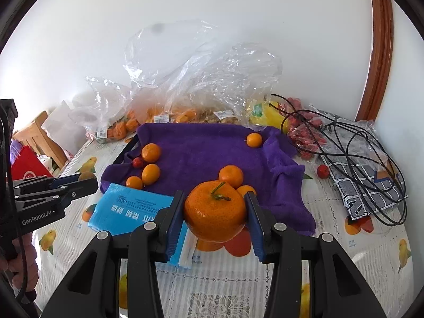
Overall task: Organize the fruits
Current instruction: 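Lift and carry the brown fruit over the towel while the right carries its orange there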
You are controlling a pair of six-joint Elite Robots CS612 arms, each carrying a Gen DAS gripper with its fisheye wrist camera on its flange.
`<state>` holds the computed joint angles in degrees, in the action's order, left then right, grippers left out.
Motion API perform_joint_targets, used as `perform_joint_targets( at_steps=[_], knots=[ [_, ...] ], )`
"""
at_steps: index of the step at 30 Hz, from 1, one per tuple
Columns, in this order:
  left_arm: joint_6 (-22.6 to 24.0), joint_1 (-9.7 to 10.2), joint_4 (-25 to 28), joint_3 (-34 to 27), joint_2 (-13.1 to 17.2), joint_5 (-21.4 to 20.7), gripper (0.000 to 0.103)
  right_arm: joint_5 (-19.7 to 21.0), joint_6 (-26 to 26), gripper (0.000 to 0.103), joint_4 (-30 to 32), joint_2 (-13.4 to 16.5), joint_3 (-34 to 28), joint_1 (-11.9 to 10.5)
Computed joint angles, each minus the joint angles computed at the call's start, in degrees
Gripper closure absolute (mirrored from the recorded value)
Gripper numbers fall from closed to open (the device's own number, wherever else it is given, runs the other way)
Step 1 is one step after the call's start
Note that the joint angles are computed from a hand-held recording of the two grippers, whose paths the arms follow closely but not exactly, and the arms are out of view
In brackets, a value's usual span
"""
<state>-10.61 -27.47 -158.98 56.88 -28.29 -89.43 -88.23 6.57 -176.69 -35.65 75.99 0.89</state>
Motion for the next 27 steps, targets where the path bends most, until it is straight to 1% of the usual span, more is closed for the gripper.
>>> perform_joint_targets(
  at_steps=[4,7,13,19,27],
  knots=[
    [0.1,0.48,1.9,-3.4,1.7,-0.7,0.079,0.3,-0.1,0.059,1.7,2.0,-3.6,-0.1],
    [-0.2,0.77,3.4,-6.0,3.1,-0.3,0.079,1.1,-0.3,0.059,3.5,3.5,-6.3,-0.1],
    [-1.0,1.35,6.7,-11.4,5.8,0.2,0.079,1.6,-0.8,0.059,5.8,6.2,-10.9,-0.2],
    [-1.8,1.7,10.0,-16.8,8.8,0.2,0.079,1.6,-1.1,0.059,8.3,8.5,-14.5,-0.5],
    [-1.7,1.65,15.1,-24.2,12.7,0.6,0.079,1.9,-1.9,0.059,10.9,10.7,-17.9,-0.9]
  ],
)
